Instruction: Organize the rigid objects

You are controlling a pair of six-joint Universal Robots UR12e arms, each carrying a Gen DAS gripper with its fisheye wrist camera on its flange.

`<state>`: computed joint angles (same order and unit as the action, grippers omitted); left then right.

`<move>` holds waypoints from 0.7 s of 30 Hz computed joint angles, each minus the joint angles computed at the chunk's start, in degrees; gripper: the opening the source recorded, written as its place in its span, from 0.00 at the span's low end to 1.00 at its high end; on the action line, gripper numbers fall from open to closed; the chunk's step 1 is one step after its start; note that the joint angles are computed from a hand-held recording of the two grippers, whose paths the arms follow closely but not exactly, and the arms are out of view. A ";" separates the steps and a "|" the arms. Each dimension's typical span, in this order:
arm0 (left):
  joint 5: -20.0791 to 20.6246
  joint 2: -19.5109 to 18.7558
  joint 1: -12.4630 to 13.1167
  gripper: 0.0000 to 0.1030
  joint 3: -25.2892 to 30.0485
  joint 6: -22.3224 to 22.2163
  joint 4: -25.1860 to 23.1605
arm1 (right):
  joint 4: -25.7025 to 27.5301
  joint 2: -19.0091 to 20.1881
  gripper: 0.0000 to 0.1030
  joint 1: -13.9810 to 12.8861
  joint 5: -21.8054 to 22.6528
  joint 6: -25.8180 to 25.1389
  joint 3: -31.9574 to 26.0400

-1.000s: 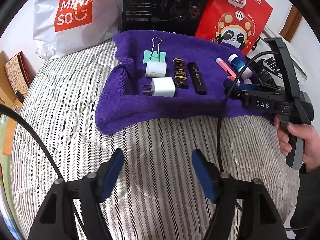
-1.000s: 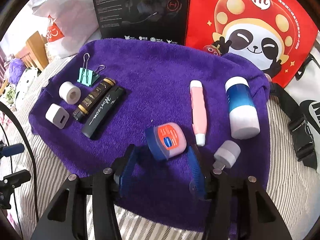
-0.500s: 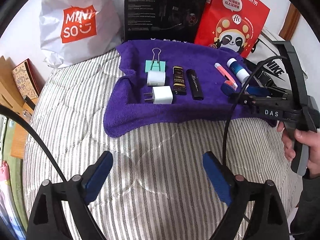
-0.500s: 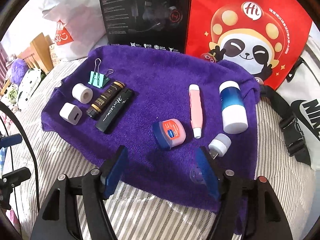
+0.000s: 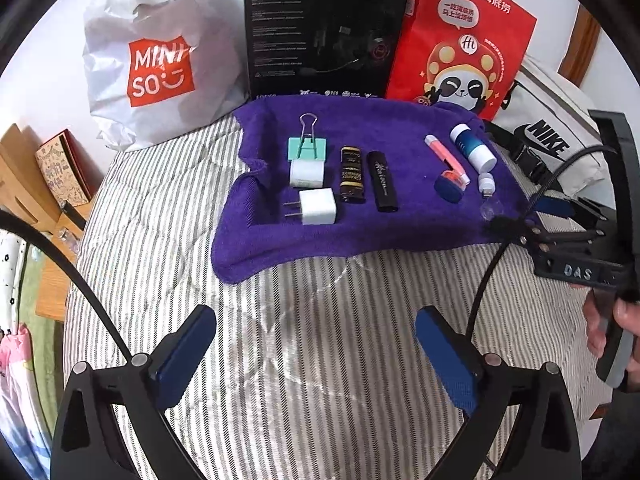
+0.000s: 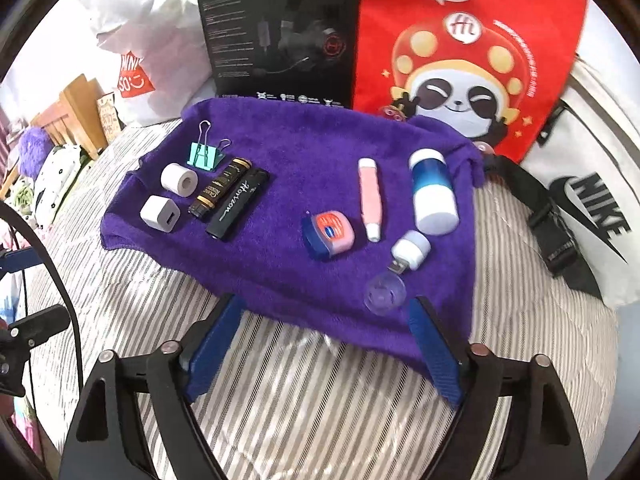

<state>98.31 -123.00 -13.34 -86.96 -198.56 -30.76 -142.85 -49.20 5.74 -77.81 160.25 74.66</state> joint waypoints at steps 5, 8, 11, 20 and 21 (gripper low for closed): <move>0.66 0.04 -0.64 0.98 0.57 0.47 1.04 | -2.53 -2.07 0.98 -0.20 -2.27 1.79 2.80; 1.71 0.07 -1.26 0.98 1.16 0.76 1.24 | -4.31 -3.64 0.99 -0.32 -3.23 2.62 4.71; 2.37 0.32 -1.85 0.98 1.45 0.47 1.59 | -5.74 -5.28 1.00 -0.64 -3.47 4.46 6.51; 5.43 1.52 -3.33 0.98 0.98 0.06 2.80 | -6.76 -9.98 1.00 -2.04 -5.56 9.06 11.47; 5.56 1.72 -3.39 0.98 0.80 -0.24 3.00 | -6.78 -10.28 1.00 -2.16 -5.81 9.46 11.81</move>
